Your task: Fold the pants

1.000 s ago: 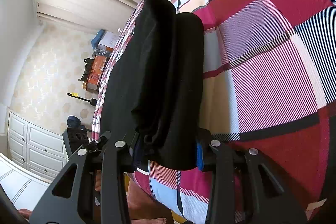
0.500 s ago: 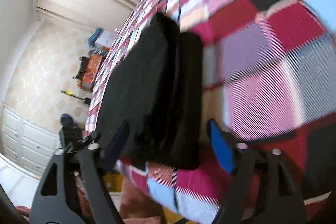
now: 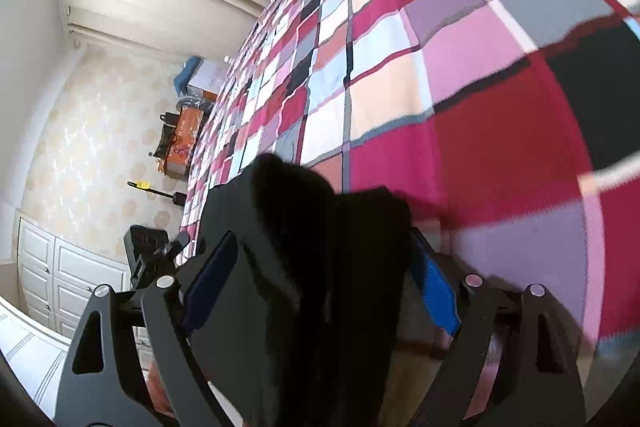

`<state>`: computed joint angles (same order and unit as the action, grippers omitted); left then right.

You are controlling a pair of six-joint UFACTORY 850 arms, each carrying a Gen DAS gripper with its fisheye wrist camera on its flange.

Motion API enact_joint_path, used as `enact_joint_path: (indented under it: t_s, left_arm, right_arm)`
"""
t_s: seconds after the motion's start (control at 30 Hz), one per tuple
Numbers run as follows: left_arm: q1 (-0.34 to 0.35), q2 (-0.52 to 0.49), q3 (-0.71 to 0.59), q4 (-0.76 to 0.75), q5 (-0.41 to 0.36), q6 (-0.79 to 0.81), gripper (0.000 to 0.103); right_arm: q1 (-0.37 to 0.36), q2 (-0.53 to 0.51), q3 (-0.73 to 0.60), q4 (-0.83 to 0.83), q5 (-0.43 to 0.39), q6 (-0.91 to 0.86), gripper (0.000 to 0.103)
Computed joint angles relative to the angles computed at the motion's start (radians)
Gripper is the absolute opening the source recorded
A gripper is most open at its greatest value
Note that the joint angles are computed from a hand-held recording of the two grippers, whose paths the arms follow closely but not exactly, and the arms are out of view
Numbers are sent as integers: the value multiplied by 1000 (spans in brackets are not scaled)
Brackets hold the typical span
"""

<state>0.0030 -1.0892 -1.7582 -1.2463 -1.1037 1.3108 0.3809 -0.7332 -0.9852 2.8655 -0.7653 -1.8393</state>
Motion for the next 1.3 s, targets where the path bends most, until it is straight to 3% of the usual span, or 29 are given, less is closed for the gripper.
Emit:
enact_joint_path:
  t_s: [0.1,0.13,0.17,0.23,0.3,0.47,0.7,0.93,1.17,1.3]
  left_arm:
    - [-15,-26,-44,21,26,-26,71]
    - [-17,-32,-54,29,32,-32,68]
    - [-23,-36,-61,52,52,-40,56]
    - [-32,-23,-44,69,96,-5,48]
    - [-33,-6,-19,60,119,46,40]
    - [-43,27,19,41,189,98,32]
    - [-65,48,22,-7,253,133,29]
    - [-81,-3,-90,28,262,31,28]
    - [-91,-66,-192,89,268,-80,28]
    - [-92,-78,-206,92,264,-81,28]
  right_arm:
    - [-10,-3,-21,-69,34,19,86]
    - [-12,-2,-29,-85,54,21,80]
    - [-11,0,-37,-93,88,15,65]
    - [-8,1,-42,-104,122,13,50]
    - [-9,-1,-38,-104,101,10,44]
    - [7,15,-33,-17,110,-88,33]
    - [-3,26,-48,57,118,-182,32]
    - [-34,14,-73,30,117,-181,32]
    - [-65,-27,-125,-51,138,-87,32]
    - [-76,-46,-120,-79,92,-37,33]
